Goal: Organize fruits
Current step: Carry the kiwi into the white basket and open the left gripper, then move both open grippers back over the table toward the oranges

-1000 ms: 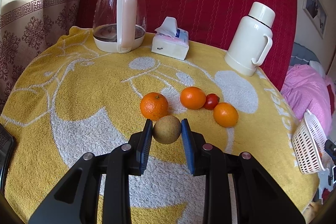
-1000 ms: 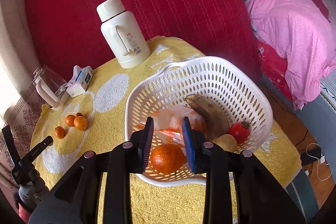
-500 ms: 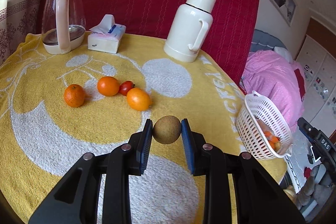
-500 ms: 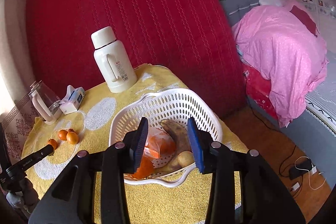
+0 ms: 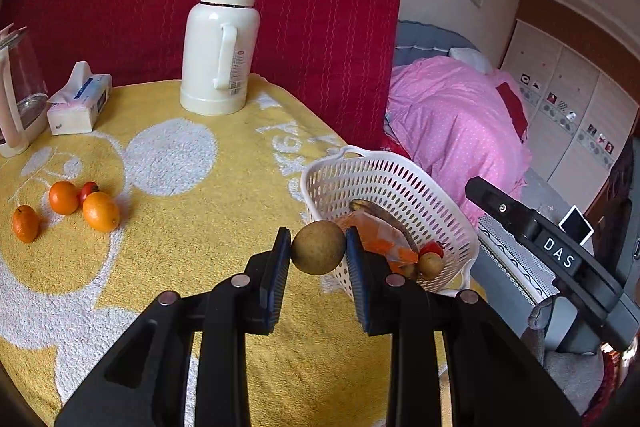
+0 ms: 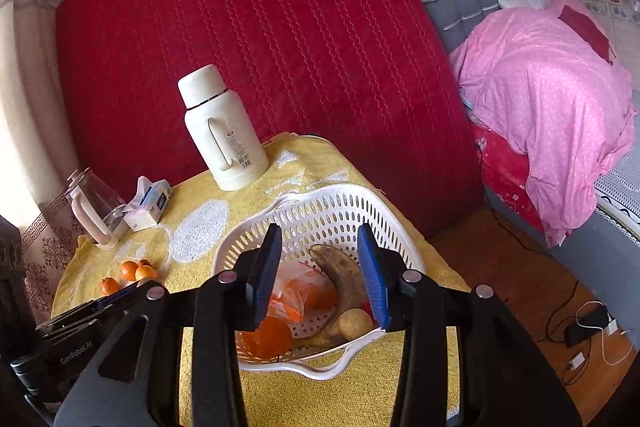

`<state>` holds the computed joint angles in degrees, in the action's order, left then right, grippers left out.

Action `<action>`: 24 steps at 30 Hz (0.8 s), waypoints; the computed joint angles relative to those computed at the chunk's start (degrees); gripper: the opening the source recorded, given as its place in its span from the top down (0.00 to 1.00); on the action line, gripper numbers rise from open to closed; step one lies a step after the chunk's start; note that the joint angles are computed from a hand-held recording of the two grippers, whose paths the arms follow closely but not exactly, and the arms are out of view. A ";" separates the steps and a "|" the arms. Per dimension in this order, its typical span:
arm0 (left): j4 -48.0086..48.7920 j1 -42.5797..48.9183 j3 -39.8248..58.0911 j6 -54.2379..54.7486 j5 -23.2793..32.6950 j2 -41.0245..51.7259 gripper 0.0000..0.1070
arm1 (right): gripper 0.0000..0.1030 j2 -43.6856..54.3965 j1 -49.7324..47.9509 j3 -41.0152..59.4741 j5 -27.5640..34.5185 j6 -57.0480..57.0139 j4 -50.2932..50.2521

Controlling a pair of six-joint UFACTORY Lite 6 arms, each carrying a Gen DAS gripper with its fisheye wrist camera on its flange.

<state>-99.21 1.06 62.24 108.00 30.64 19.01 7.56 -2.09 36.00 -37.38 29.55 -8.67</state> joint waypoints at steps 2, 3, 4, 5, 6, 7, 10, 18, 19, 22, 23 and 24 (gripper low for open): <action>-0.60 -1.97 0.54 0.35 -0.79 0.68 0.73 | 0.58 -0.28 -0.66 -0.03 0.02 0.81 -0.56; -0.89 -2.88 0.91 0.54 -1.24 1.08 0.73 | 0.56 -0.42 -0.92 -0.11 0.00 1.05 -0.69; -1.00 -3.66 1.26 0.58 -1.58 1.43 0.73 | 0.54 -0.64 -1.14 -0.35 -0.13 1.14 -0.65; -1.03 -4.35 1.66 0.62 -1.79 1.83 0.73 | 0.54 -0.67 -1.29 -0.35 -0.13 1.26 -0.73; -1.04 -4.92 2.10 0.71 -1.92 2.26 0.73 | 0.54 -0.70 -1.40 -0.34 -0.08 1.42 -0.88; -1.43 -5.49 2.47 1.09 -2.19 2.65 0.73 | 0.54 -0.66 -1.59 -0.34 -0.09 1.61 -1.14; -2.31 -6.18 3.28 1.54 -2.66 3.71 0.70 | 0.54 -0.50 -1.83 -0.28 -0.10 1.93 -1.54; -2.93 -2.51 3.83 1.35 -1.83 5.10 0.60 | 0.54 0.09 -1.18 -0.09 -0.08 1.34 -0.41; -2.85 -1.97 3.71 1.18 -1.76 5.05 0.60 | 0.54 0.18 -0.94 -0.06 -0.08 1.12 -0.18; -1.90 -0.66 3.90 -0.08 -1.59 5.14 0.60 | 0.54 0.29 0.03 -0.09 -0.13 0.26 0.71; -1.79 -0.25 3.68 -0.15 -1.54 4.96 0.56 | 0.54 0.26 0.22 -0.11 -0.12 0.13 0.76; -2.26 -0.04 3.45 0.21 -1.69 4.82 0.52 | 0.54 0.24 0.38 -0.16 -0.13 0.05 0.82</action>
